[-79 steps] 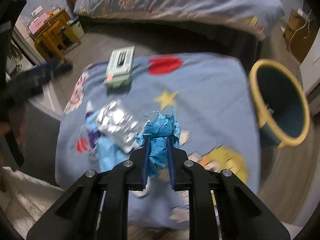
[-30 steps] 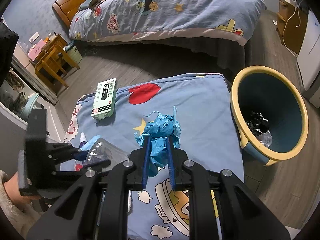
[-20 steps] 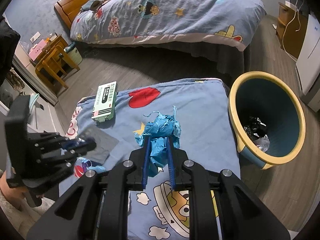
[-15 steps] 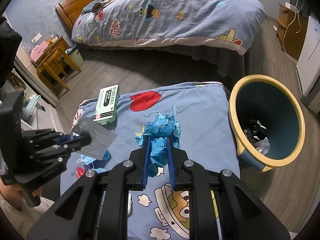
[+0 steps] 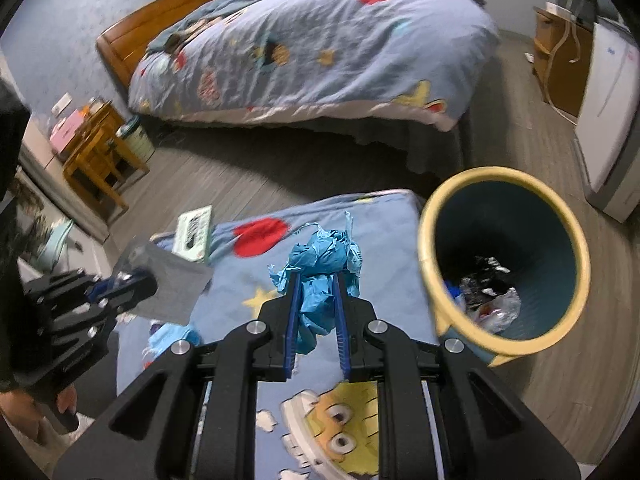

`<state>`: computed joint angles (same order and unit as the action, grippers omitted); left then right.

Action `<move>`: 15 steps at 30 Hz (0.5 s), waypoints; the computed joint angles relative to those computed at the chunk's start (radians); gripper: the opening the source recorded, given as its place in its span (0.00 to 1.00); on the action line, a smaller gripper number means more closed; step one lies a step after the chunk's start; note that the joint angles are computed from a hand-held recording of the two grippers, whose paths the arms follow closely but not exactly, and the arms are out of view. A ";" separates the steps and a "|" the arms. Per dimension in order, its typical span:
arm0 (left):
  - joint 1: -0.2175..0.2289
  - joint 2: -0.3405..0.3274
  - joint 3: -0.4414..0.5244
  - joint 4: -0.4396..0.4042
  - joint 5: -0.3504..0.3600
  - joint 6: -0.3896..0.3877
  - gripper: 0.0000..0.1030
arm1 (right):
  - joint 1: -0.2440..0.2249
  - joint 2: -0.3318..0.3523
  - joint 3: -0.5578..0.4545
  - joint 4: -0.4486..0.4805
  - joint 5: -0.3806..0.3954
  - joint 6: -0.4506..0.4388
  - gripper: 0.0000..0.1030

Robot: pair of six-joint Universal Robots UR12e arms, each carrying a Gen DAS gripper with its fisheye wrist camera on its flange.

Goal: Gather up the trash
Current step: 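Carry the blister pack and glove over the bin and open both grippers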

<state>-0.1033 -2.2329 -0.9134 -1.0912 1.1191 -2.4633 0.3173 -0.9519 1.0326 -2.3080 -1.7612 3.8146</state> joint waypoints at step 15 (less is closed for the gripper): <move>-0.117 -0.069 0.102 -0.062 -0.043 -0.009 0.12 | -0.101 -0.129 0.230 0.001 -0.087 0.203 0.15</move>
